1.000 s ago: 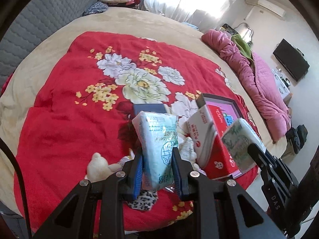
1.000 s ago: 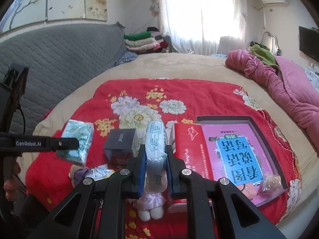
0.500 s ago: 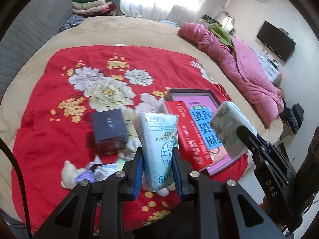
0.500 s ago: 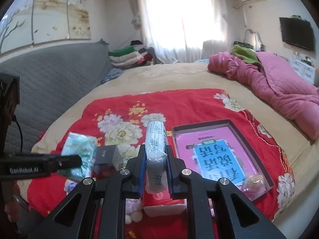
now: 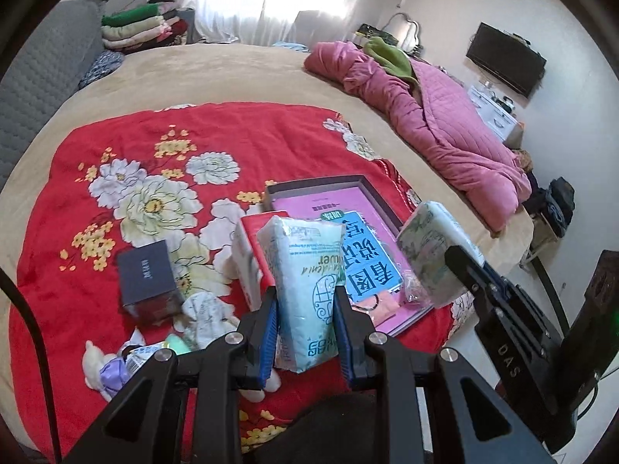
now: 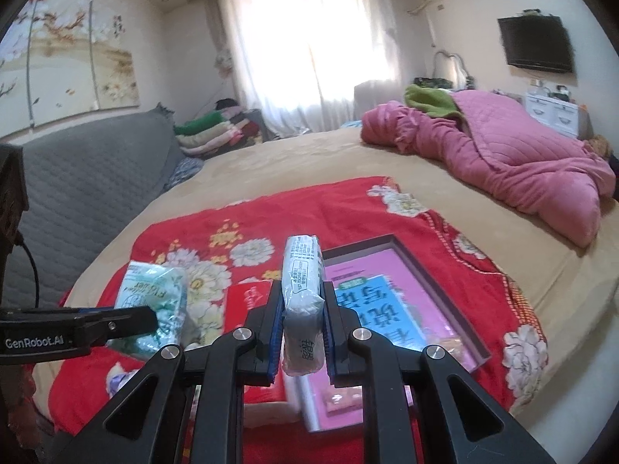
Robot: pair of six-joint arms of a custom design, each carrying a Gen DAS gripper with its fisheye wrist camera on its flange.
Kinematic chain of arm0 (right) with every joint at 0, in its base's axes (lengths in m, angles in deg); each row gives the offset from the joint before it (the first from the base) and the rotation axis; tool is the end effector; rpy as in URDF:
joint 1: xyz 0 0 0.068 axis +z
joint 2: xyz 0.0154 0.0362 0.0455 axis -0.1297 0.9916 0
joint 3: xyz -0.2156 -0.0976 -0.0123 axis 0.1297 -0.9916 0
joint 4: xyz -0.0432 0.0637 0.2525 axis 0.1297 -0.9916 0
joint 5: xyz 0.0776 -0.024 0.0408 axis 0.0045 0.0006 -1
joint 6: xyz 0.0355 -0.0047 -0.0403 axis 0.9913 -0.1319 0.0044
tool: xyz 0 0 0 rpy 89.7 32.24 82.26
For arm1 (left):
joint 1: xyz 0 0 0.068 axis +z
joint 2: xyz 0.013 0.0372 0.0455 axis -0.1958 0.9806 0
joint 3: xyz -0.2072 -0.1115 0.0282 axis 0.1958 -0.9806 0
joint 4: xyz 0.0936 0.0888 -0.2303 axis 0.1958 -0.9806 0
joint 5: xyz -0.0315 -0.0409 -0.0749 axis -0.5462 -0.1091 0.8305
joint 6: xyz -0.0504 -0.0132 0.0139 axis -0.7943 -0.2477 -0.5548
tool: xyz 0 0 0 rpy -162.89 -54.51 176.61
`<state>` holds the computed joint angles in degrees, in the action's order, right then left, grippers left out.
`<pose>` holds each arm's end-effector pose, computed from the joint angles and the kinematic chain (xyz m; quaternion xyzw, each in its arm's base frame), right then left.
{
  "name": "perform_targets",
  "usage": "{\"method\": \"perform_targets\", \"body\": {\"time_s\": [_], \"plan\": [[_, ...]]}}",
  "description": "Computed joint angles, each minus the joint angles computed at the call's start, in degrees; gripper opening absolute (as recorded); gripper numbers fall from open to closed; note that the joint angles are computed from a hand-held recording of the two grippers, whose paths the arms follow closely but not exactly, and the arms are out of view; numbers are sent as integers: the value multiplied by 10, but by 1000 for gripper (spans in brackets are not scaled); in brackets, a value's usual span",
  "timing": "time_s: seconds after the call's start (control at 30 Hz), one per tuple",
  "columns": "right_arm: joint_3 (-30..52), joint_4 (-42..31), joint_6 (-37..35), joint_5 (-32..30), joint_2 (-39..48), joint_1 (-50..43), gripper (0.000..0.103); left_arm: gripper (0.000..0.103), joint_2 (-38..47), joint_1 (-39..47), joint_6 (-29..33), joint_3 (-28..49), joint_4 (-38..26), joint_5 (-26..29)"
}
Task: Organize soft objects
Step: 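Lift and carry both held packs toward the pink book tray, then lower both packs onto the pink book and open both tools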
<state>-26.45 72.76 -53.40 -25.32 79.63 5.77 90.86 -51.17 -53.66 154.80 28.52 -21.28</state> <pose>0.3010 0.0772 0.2378 -0.1108 0.8695 0.1502 0.4573 0.2907 -0.2299 0.2478 -0.0874 0.9376 -0.1093 0.3182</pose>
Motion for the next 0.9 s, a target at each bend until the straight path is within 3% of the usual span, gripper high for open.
{"method": "perform_targets", "body": {"time_s": [0.33, 0.9], "plan": [[1, 4, 9, -37, 11, -84, 18, 27, 96, -8, 19, 93, -8, 25], [24, 14, 17, -89, 81, -169, 18, 27, 320, 0, 64, 333, -66, 84]]}}
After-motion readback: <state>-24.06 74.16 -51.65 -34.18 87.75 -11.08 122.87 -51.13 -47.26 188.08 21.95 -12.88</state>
